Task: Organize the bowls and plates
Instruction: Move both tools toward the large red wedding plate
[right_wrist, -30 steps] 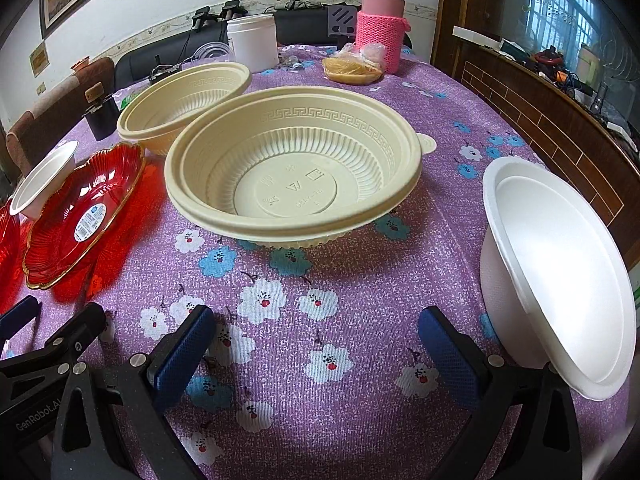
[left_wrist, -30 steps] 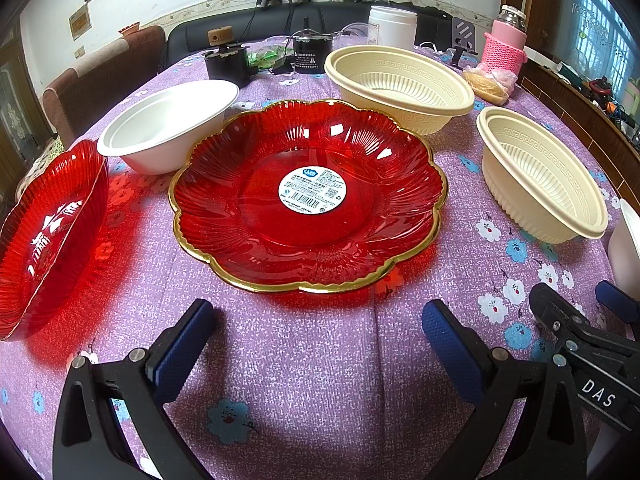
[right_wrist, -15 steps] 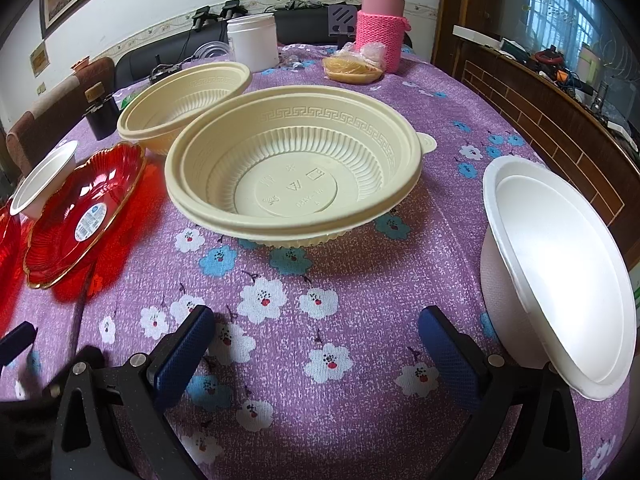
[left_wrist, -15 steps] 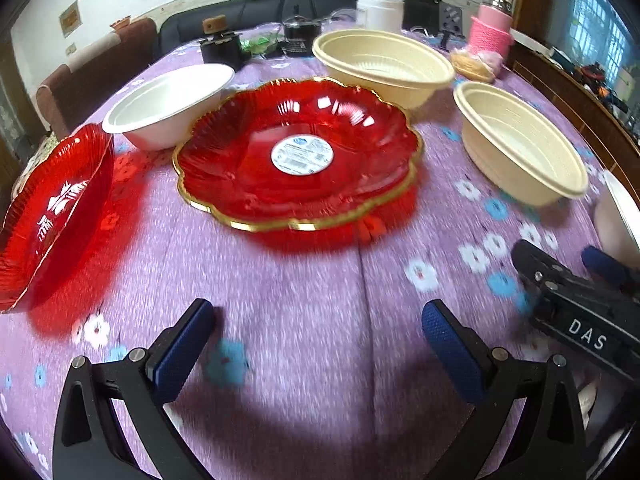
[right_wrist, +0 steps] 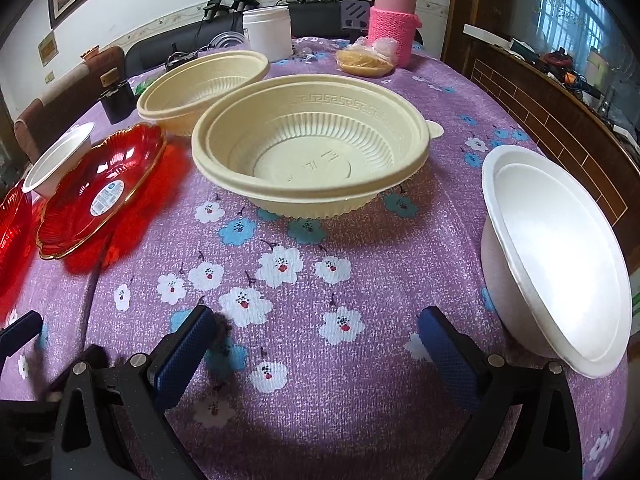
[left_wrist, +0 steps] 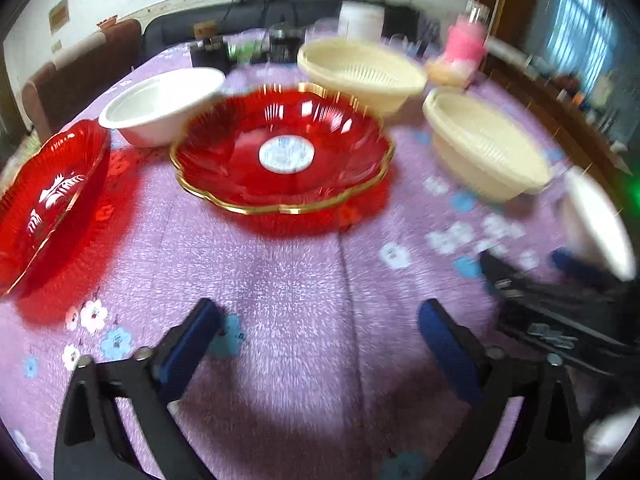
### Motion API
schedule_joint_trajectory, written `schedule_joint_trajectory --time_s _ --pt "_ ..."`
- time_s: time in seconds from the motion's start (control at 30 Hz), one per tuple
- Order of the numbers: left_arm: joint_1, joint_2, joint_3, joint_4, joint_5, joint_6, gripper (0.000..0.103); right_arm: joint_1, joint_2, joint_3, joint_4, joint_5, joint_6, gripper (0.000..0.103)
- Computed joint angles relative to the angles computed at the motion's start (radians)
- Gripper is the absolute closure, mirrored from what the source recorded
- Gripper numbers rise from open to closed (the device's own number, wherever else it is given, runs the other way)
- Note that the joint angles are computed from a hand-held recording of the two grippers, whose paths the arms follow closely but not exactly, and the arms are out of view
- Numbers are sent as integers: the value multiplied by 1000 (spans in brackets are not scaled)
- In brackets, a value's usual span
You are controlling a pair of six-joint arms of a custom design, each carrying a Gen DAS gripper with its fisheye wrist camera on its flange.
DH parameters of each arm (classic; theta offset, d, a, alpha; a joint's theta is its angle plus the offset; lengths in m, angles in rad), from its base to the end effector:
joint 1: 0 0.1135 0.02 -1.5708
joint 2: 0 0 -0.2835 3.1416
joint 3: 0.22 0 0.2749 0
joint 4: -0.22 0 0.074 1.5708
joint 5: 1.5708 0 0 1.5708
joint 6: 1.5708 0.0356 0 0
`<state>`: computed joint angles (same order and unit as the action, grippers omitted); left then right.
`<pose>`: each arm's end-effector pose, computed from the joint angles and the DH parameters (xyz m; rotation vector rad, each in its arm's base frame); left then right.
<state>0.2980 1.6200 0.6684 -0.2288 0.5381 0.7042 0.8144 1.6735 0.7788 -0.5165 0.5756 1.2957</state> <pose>0.2714 0.0643 0.1163 0.6439 2.4443 -0.3707 0.2064 0.1905 0.1212 0.6684 2.4697 -0.1955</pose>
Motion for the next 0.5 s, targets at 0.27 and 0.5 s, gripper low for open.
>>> schedule_joint_trajectory --time_s 0.27,0.5 --pt "429 -31 200 -305 390 283 8 48 1 11 -15 32 19 3" --pt "598 198 611 -412 451 223 5 216 12 159 -96 207 49 3"
